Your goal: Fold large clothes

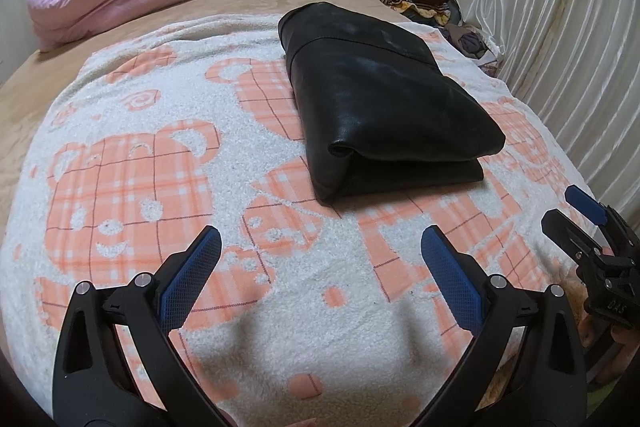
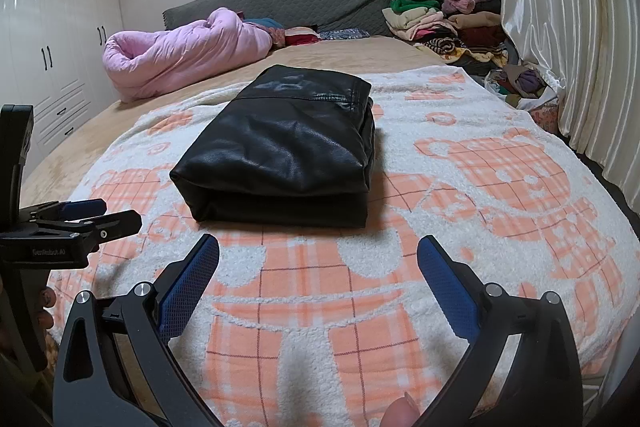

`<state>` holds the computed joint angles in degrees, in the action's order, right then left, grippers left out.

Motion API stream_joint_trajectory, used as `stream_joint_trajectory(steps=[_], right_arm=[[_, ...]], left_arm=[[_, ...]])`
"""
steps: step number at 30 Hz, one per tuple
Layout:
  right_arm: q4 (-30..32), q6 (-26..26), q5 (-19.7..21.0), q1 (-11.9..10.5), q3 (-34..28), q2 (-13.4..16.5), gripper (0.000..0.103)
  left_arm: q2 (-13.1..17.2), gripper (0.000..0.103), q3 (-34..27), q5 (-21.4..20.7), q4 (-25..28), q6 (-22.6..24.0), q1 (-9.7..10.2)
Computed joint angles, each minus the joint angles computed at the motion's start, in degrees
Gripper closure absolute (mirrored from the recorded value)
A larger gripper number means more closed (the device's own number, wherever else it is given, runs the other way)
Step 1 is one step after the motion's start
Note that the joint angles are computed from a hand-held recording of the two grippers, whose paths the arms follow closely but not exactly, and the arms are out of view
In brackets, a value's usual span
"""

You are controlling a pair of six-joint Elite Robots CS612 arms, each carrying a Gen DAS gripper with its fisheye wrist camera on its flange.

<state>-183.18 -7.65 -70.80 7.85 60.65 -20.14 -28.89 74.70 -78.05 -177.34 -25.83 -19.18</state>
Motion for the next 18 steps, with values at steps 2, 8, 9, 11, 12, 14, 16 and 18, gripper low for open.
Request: stream_joint_trajectory(steps=[2, 8, 9, 11, 12, 14, 16, 18], right_arm=[[-0.03, -0.06, -0.06, 0.03, -0.06, 0.06, 0.004], [-0.02, -0.08, -0.07, 0.04, -0.07, 0.06, 0.004], [-0.02, -0.08, -0.07, 0.04, -0.07, 0.06, 0.004], [-0.2, 0.04, -0.36, 0.06, 0.08, 0.0, 0.004], [-0.25, 0.06, -0.44, 0.05, 0.18, -0.05, 0.004], [-0.47, 0.28, -0.83, 0.07, 0.44, -0.17, 0.004], [-0.53, 0.43, -1.09, 0.05, 0.68, -0.3, 0.004], [-0.5, 0.84, -1.37, -0.02, 0.84, -0.42, 0.004]], left_arm=[[0.01, 0.009, -0.01, 0.04, 0.0, -0.03, -0.01], [0.02, 0.009, -0.11, 0.31, 0.35, -0.25, -0.08], [0.02, 0.009, -0.13, 0.7, 0.54, -0.4, -0.13], [0.0, 0.009, -0.2, 1.03, 1.09, -0.87, -0.2], [0.02, 0.009, -0.29, 0.98, 1.39, -1.16, -0.22], [0.06, 0.009, -0.29, 0.64, 1.53, -1.64, -0.14], [0.09, 0.009, -0.25, 0.39, 1.62, -1.69, -0.11], [0.05, 0.009, -0.13, 0.67, 1.73, -1.83, -0.15]])
